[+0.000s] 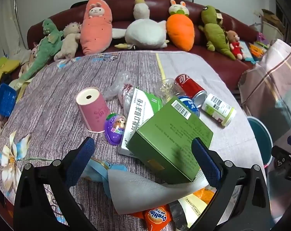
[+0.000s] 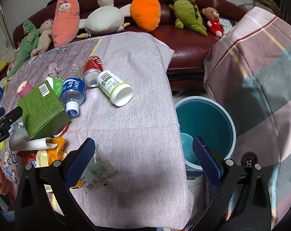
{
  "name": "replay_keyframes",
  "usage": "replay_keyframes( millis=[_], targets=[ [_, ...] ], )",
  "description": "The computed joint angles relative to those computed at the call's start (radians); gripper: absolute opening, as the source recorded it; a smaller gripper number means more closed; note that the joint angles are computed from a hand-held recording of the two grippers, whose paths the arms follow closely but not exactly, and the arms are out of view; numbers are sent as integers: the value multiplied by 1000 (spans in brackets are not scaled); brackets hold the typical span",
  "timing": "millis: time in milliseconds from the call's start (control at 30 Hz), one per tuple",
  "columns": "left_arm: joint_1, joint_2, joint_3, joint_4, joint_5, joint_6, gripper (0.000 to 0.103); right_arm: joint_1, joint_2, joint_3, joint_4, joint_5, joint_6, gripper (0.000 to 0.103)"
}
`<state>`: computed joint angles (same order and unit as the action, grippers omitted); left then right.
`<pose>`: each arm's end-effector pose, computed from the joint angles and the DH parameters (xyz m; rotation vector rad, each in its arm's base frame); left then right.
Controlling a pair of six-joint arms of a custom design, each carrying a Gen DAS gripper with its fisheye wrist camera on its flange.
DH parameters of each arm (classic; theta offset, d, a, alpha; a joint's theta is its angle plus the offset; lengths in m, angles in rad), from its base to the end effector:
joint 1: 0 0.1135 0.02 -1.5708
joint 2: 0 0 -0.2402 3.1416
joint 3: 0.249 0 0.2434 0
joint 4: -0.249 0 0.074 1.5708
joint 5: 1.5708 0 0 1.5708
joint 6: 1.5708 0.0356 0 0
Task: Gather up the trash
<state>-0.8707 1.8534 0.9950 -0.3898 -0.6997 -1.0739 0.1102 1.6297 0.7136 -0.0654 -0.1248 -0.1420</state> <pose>0.2228 -0.2289 0.1088 -0.3828 2.3585 0.1696 0.2839 0.0359 0.1118 -0.3682 2.5206 0.1468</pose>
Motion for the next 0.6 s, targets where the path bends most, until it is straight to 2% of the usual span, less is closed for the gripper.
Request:
replay_keyframes(
  millis=[600],
  targets=[
    [13, -14, -2, 5, -2, 23, 100, 26, -20, 1, -9, 11, 4, 97]
  ],
)
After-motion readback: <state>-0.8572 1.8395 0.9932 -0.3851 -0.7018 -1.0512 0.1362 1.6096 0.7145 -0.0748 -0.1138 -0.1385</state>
